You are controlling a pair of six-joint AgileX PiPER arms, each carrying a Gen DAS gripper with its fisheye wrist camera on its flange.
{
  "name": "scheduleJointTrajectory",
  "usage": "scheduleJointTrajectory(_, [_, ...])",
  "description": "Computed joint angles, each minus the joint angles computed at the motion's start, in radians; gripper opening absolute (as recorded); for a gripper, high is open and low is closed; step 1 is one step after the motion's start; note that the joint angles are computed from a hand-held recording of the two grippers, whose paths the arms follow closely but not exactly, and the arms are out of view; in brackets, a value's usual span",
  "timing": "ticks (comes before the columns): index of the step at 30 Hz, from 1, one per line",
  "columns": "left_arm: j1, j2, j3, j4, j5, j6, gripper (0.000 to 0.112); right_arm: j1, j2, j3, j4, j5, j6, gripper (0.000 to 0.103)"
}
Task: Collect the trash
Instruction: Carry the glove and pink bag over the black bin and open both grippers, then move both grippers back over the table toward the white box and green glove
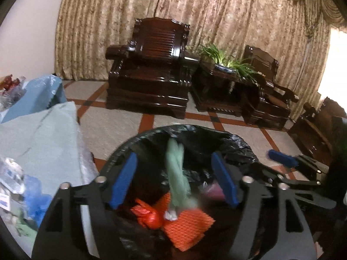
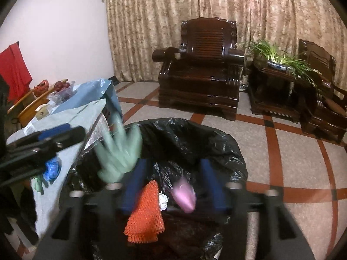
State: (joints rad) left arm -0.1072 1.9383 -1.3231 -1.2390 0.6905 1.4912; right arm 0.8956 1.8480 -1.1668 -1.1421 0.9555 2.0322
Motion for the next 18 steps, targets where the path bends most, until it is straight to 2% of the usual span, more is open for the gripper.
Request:
scheduleJointTrajectory(1, [0.013, -0.005, 0.002, -0.001, 0.004, 0.005, 0.081, 0.004, -0.003, 0.005, -0.012, 0.008, 0.012, 0.094])
scheduleJointTrajectory(7, [0.149, -0.085, 0.087, -0.022, -0.001, 0.073, 0.088, 0.035, 0.021, -0.061, -0.063, -0.009, 0.028, 0.097])
scheduleJointTrajectory(11, [0.259, -0.130, 0.151, -0.049, -0.018, 0.147, 0.089, 0.047, 0.088, -0.193, -0.062, -0.034, -0.050, 0.097])
scheduleJointTrajectory(18, [0.466, -0.120, 0.099, -0.006, -0.013, 0.138, 0.089, 0.050, 0.261, -0.488, 0.005, -0.113, -0.239, 0.097])
